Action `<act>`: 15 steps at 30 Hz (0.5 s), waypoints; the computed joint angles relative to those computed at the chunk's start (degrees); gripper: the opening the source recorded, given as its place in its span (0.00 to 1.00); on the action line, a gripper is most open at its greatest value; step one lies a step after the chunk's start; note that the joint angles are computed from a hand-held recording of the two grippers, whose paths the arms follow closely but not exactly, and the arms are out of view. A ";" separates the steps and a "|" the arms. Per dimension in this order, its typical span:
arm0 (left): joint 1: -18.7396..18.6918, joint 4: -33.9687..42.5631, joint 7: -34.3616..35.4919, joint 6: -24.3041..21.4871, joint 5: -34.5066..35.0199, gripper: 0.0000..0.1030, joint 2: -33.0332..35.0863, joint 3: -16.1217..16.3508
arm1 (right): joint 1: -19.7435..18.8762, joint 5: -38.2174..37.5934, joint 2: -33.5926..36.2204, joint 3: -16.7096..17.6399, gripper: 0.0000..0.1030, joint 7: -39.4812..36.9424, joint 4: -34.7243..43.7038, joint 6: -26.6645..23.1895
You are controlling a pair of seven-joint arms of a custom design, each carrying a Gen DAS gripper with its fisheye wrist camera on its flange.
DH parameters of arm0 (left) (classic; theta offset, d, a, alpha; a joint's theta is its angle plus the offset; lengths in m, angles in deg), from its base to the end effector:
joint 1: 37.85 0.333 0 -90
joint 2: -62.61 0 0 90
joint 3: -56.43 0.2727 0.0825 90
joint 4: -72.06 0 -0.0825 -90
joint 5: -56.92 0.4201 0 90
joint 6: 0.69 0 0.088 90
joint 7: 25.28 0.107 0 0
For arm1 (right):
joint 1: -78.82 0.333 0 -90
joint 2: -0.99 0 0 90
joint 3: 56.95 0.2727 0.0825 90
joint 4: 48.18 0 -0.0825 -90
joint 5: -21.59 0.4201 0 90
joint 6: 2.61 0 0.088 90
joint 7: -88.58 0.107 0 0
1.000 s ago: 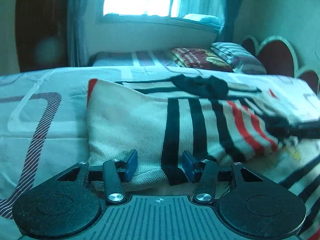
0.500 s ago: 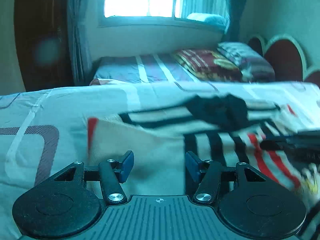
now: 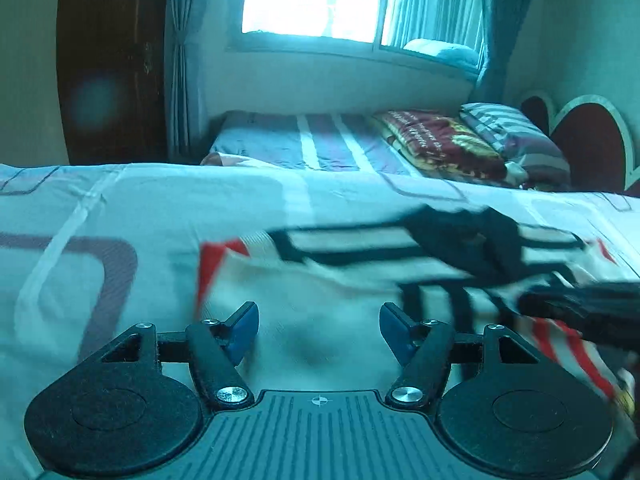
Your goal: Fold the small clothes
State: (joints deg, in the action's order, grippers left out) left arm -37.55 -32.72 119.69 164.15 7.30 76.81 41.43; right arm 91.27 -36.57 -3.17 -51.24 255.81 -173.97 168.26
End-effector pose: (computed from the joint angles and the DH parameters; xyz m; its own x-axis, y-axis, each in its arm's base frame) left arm 0.6730 -0.1205 0.4195 -0.4558 -0.8846 0.0983 -0.5682 0.2042 -0.7971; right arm 0.5369 0.2392 0.4289 0.0066 -0.9828 -0.1846 -0.5996 0.1438 -0.7872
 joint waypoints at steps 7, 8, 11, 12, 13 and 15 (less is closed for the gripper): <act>-0.63 -9.14 11.20 5.46 -9.10 0.65 -6.28 -0.67 | 0.63 -3.47 -4.06 0.99 0.20 -0.06 -3.17 -6.81; -1.20 -10.16 9.94 7.12 -7.31 0.65 -6.88 0.49 | 0.07 -4.32 -7.04 1.41 0.19 2.02 -5.70 -9.53; -1.04 -12.13 6.60 6.07 -3.60 0.67 -8.42 3.16 | -1.84 -1.88 -15.85 1.20 0.22 3.64 -14.24 -11.60; -1.03 -12.37 4.40 5.18 -2.56 0.67 -8.92 3.83 | -2.03 1.01 -17.74 0.90 0.22 3.16 -15.85 -11.24; -1.05 -12.69 3.20 4.92 -2.84 0.67 -9.59 4.07 | -2.41 2.25 -19.16 1.60 0.24 3.28 -16.50 -11.95; -1.38 -13.88 7.62 5.84 -9.60 0.67 -11.71 3.39 | -4.99 -0.92 -21.96 4.93 0.25 6.95 -17.67 -10.13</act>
State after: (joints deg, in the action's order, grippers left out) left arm -38.93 -46.59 127.31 169.99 -2.30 65.10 44.82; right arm 86.27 -37.49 -25.13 -46.31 262.76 -191.64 158.13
